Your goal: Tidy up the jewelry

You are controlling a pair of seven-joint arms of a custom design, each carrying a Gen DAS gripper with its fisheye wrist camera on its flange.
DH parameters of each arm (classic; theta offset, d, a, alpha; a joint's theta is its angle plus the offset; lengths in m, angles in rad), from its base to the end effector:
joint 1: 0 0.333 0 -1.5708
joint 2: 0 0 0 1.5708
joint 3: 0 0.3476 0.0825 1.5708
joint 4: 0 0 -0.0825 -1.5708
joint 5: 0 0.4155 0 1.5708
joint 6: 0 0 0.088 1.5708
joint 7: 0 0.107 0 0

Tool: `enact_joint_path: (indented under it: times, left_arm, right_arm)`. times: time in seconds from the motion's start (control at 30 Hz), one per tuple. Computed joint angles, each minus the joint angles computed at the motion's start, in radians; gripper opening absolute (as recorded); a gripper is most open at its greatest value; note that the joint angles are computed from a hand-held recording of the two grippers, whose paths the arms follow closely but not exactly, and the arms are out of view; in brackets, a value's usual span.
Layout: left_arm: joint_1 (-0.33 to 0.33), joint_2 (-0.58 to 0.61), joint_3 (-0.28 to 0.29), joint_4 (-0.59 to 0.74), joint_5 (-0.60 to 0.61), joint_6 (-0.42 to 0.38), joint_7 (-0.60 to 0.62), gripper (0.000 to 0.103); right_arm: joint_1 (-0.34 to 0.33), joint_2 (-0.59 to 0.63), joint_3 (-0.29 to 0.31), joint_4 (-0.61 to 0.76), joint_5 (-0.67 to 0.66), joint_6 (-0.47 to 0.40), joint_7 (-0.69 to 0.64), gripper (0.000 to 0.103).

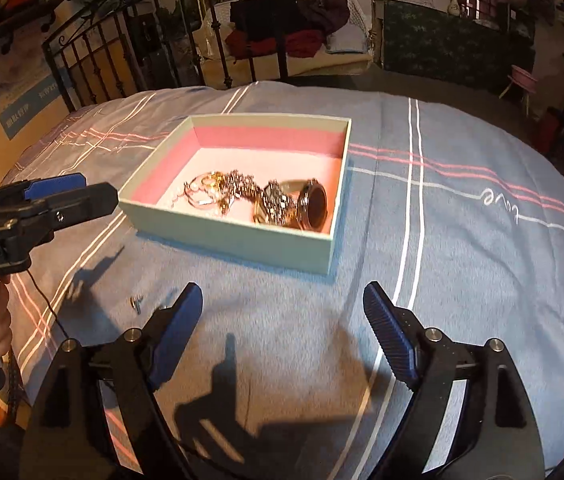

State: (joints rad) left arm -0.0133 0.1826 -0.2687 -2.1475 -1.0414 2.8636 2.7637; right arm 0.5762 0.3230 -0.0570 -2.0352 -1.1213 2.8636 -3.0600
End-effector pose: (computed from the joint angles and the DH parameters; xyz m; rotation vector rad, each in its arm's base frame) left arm 0.6036 -0.1207 0.3680 -1.3771 2.3590 -0.9808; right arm 0.5359 0.3657 0.3266 -1.6831 1.8686 -0.5424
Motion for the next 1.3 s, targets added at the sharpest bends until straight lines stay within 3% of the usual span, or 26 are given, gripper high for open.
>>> enact_joint_path:
  times: [0.2,0.3,0.47,0.53,0.7,0.77,0.83,1.1,1.3]
  left_arm:
    - [-0.011,-0.01,0.009,-0.113,0.07,-0.019,0.0,0.081]
    - [-0.015,0.0,-0.003,-0.123,0.075,0.012,0.039,0.074]
    - [-0.003,0.03,-0.024,-0.097,0.076,0.043,0.068,0.061]
    - [0.007,0.037,-0.036,-0.093,0.072,0.059,0.086,0.052]
    - [0.017,0.04,-0.041,-0.087,0.108,0.063,0.047,0.04]
    - [0.025,0.039,-0.053,-0.089,0.1,0.07,0.064,0.031]
    - [0.024,0.038,-0.06,-0.092,0.1,0.089,0.074,0.013]
    - [0.028,0.019,-0.062,-0.097,0.035,0.067,0.125,0.013]
    - [0.022,-0.007,-0.034,-0.096,0.009,0.024,0.115,0.013]
  right_arm:
    - [0.001,0.0,0.028,-0.08,0.103,0.054,-0.059,0.082]
    - [0.036,-0.007,-0.003,-0.089,0.075,0.071,-0.027,0.084]
    - [0.044,-0.007,-0.003,-0.086,0.083,0.057,-0.052,0.084]
    - [0.04,-0.009,0.001,-0.089,0.1,0.058,-0.067,0.084]
    - [0.041,-0.009,0.0,-0.089,0.122,0.055,-0.086,0.084]
    - [0.038,-0.006,0.006,-0.085,0.143,0.048,-0.114,0.084]
    - [0.037,-0.001,0.011,-0.077,0.166,0.039,-0.142,0.084]
    - [0.05,0.007,0.006,-0.057,0.194,0.027,-0.187,0.084]
    - [0.047,0.072,0.019,0.028,0.265,0.04,-0.327,0.084]
